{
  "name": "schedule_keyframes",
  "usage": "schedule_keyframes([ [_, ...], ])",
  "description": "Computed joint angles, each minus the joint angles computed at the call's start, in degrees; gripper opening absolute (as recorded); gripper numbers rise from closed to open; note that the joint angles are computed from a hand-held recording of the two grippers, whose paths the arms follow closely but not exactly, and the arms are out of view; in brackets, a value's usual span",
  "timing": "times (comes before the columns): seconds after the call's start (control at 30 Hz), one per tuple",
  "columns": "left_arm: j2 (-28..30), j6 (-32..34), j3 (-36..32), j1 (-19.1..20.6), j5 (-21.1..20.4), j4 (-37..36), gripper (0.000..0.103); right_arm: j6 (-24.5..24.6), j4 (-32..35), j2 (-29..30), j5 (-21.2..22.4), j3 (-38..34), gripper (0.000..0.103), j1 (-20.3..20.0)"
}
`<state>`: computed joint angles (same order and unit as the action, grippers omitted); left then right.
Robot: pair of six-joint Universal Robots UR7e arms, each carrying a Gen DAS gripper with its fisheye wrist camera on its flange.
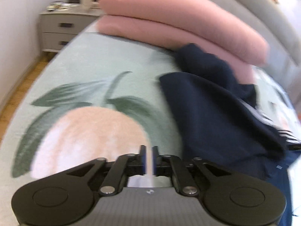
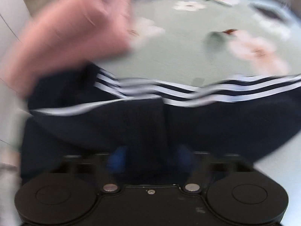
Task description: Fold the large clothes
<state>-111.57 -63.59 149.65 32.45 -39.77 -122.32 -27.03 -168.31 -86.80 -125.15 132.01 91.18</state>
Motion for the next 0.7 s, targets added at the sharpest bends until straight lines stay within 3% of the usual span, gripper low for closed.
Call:
schedule_keyframes([
  [0.03,0.7,1.5,0.2,-0.2,-1.1,-2.8,0.042,-1.9,-1.8,0.5,0.6,0.7,0.087,-0.8],
  [0.07,3.0,4.1,-0.1,0.5,-3.1,-6.9,0.081,-1.5,-1.1,-0.2,2.9,1.2,0.087,-2.0],
  [0.1,5.2,6.5,0.2,0.8,-3.6,-10.6,0.1,0.4,1.4,-1.4,5.7,1.1,0.087,-3.3],
  [0.17,11.3,10.9,0.5,0.4,-1.2,-15.9,0.094,2.9,3.5,-2.4,11.6,1.2,0.087,-6.4],
  [0.23,18.3,13.2,-2.0,2.2,-0.4,-16.1,0.09,5.1,1.5,-0.6,11.6,1.3,0.088,-7.6],
  [0.27,21.3,15.6,-2.7,3.8,-1.5,-19.5,0.086,4.9,-0.1,0.0,12.2,1.5,0.09,-8.2],
  [0.3,23.4,18.6,-3.0,5.5,-3.5,-23.6,0.051,4.2,-2.5,0.2,13.0,2.3,0.089,-8.4],
  [0.33,24.6,19.8,-3.2,5.9,-3.8,-25.2,0.028,3.5,-4.4,0.4,13.4,2.8,0.088,-8.3],
  [0.37,25.6,18.6,-3.3,5.3,-1.8,-24.4,0.016,3.1,-5.6,0.2,13.6,3.2,0.06,-7.9],
  [0.4,24.5,16.9,-3.0,4.4,-1.4,-24.0,0.011,3.4,-5.3,-0.6,14.2,3.3,0.022,-7.6],
  [0.47,19.4,15.8,-0.1,0.9,-1.2,-26.6,0.011,6.8,-2.4,-3.9,17.0,3.3,0.021,-7.3],
  [0.57,9.8,15.2,2.5,-1.0,-5.2,-26.7,0.011,9.0,4.5,-8.8,20.8,2.0,0.021,-7.2],
  [0.63,6.9,12.9,2.7,-0.4,-5.7,-22.4,0.011,8.8,6.9,-9.5,18.5,1.4,0.021,-6.3],
  [0.67,6.8,13.4,1.9,1.8,-8.2,-19.9,0.016,8.2,7.9,-9.1,15.8,1.1,0.022,-5.8],
  [0.7,7.4,12.6,0.4,4.3,-10.8,-15.6,0.027,7.7,9.4,-7.8,11.1,0.5,0.035,-4.8],
])
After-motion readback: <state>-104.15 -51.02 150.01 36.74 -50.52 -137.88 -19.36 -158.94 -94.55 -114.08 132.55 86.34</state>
